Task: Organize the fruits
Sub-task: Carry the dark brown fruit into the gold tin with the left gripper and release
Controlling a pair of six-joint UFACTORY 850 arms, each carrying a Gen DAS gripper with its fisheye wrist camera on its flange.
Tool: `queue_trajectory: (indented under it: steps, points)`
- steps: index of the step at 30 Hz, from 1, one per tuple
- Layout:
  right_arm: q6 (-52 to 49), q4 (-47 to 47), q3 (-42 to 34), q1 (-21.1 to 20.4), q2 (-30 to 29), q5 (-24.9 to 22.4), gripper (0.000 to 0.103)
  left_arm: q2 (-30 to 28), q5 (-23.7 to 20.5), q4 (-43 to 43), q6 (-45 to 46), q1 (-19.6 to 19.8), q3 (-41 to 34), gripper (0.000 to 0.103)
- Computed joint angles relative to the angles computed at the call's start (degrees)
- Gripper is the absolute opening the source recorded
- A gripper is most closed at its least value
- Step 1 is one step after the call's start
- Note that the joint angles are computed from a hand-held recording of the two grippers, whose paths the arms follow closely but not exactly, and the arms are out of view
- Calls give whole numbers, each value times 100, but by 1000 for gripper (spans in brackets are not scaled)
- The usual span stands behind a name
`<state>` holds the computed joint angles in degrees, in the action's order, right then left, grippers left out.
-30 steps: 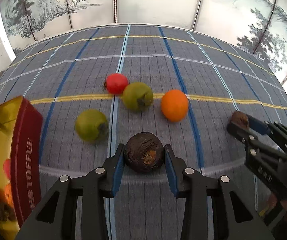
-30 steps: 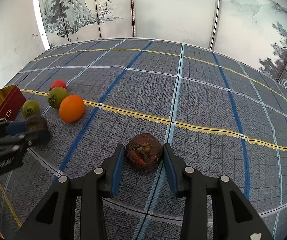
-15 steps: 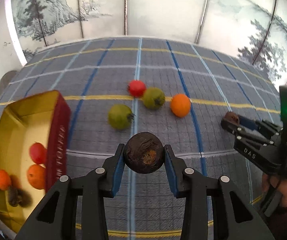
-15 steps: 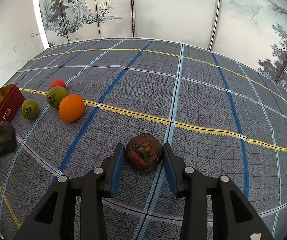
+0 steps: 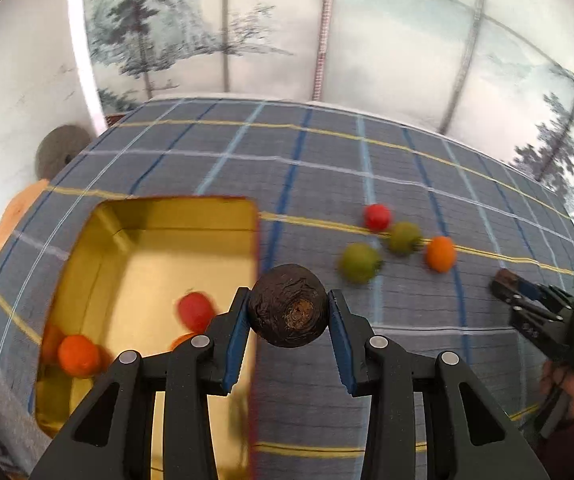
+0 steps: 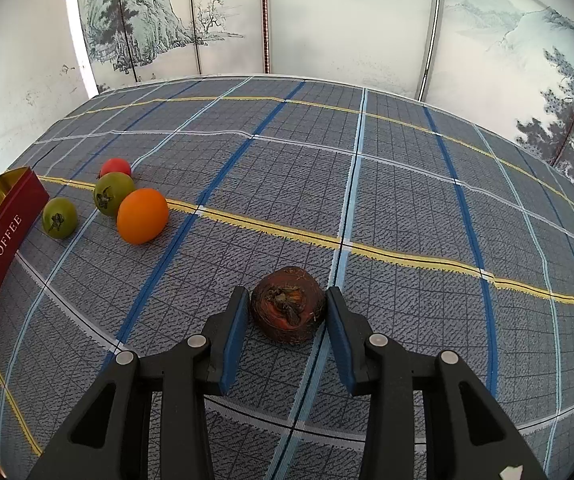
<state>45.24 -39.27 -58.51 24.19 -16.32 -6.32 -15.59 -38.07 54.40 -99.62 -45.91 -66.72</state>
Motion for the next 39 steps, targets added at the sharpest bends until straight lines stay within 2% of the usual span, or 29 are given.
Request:
queue_trajectory:
  steps: [11, 20, 27, 39]
  points:
    - [17, -19, -2, 2, -1, -3, 37, 610, 45, -143, -460, 382, 816, 39]
    - [22, -24, -1, 1, -2, -2, 37, 434, 86, -422, -90, 691, 837, 39]
    - [29, -32, -3, 3, -1, -6, 37, 366, 344, -886, 242, 969, 890, 39]
    - [68, -72, -2, 5, -1, -11, 37, 296, 494, -1250, 627, 1024, 907, 39]
